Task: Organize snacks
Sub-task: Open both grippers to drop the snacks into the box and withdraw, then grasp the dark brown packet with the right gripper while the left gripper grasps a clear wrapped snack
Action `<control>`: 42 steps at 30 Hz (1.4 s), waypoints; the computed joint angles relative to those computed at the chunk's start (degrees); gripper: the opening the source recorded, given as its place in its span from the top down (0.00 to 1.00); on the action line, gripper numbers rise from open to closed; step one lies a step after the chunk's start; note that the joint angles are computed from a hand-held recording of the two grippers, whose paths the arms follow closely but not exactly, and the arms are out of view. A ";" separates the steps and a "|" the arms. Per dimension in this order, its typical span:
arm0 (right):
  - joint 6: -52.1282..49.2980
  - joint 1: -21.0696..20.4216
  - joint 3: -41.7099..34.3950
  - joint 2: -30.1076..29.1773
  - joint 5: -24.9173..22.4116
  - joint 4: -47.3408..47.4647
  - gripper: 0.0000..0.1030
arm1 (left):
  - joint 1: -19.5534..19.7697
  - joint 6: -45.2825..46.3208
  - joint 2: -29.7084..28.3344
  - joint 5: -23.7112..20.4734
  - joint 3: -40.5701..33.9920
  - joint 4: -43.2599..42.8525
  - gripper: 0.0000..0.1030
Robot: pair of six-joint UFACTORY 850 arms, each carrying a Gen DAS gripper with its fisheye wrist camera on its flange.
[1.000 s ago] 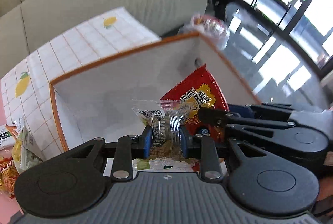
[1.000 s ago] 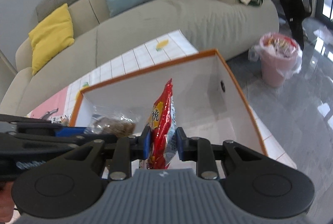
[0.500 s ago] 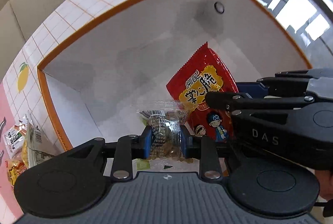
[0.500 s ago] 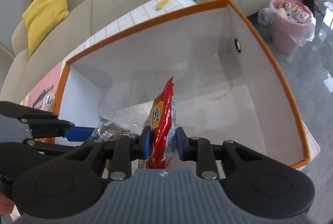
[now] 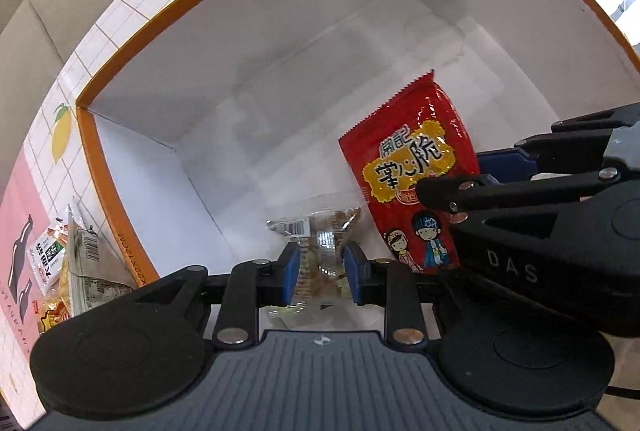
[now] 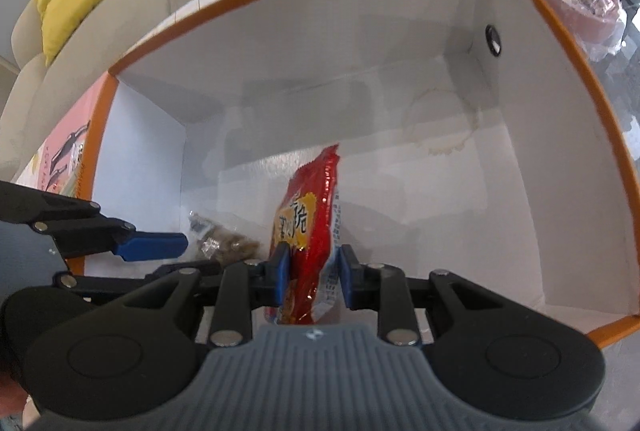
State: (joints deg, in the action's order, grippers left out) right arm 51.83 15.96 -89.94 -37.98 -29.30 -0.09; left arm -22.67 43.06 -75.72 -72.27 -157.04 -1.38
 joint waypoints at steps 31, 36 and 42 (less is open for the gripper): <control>22.71 5.79 0.48 4.83 -8.67 -29.80 0.28 | 6.81 11.71 25.46 21.93 35.80 -21.12 0.39; 34.16 10.32 1.04 6.55 -10.54 -44.88 0.27 | 10.44 17.99 31.40 28.39 45.09 -32.19 0.39; 44.33 15.00 0.79 6.53 -12.00 -55.87 0.26 | 14.28 24.86 36.24 34.19 53.49 -43.01 0.39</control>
